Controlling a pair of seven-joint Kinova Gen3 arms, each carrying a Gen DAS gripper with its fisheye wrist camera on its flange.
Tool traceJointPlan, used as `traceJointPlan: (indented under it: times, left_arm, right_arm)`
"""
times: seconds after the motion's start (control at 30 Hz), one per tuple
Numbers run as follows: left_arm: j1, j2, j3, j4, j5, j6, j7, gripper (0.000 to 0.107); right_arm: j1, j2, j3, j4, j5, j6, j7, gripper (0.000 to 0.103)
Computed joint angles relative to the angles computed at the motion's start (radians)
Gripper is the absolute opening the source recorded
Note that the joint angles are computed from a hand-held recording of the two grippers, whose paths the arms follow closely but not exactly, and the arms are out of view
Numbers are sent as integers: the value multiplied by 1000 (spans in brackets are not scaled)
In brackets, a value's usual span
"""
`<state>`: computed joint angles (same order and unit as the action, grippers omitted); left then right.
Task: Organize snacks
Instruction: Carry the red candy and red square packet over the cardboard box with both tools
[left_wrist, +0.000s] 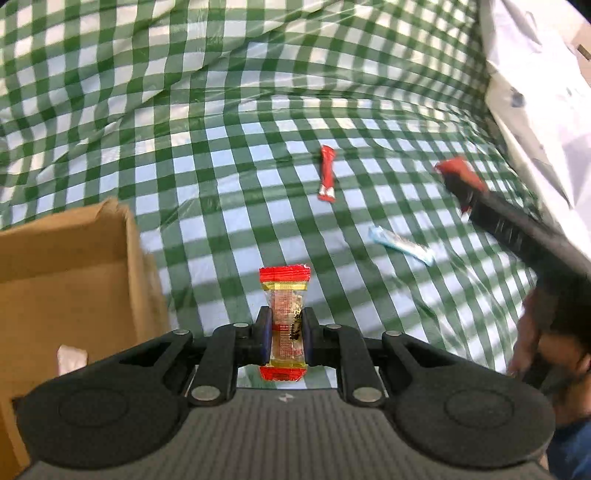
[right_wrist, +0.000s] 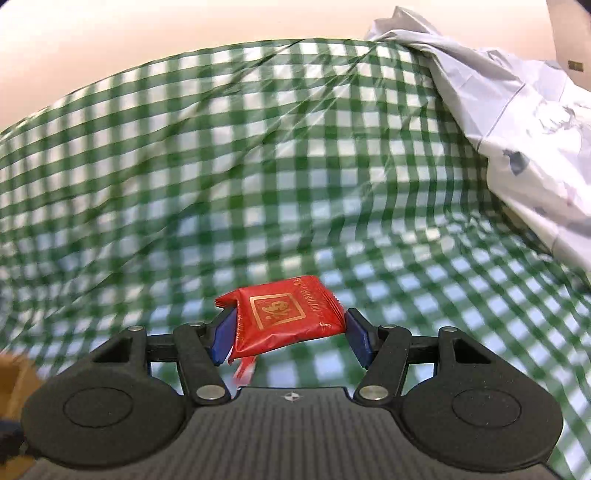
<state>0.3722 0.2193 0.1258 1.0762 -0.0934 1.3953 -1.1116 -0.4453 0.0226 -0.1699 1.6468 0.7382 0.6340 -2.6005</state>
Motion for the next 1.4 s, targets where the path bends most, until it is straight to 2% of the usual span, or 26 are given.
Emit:
traceJointPlan:
  times: [0.17, 0.37, 0.57, 0.7, 0.87, 1.13, 1.4]
  left_arm:
    - [52, -134, 27, 73, -78, 56, 75, 18]
    - [38, -315, 104, 161, -150, 168, 181, 18]
    - [-32, -512, 165, 247, -144, 281, 234, 18]
    - [-89, -635, 192, 287, -144, 350, 242, 18]
    - [-155, -764, 203, 310, -134, 417, 223, 18]
    - [-247, -894, 192, 319, -63, 473, 172, 18]
    - [-337, -944, 144, 321, -10, 465, 84, 18]
  right_arm:
    - [-48, -161, -129, 66, -81, 154, -24, 64]
    - [-63, -276, -305, 53, -189, 287, -47, 64]
    - [-55, -299, -510, -12, -231, 365, -111, 64]
    - [-62, -273, -669, -58, -202, 418, -160, 64]
    - [-114, -232, -777, -113, -164, 494, -187, 64]
    - [-199, -184, -887, -166, -11, 630, -252, 64]
    - [-298, -134, -893, -187, 69, 711, -276, 65]
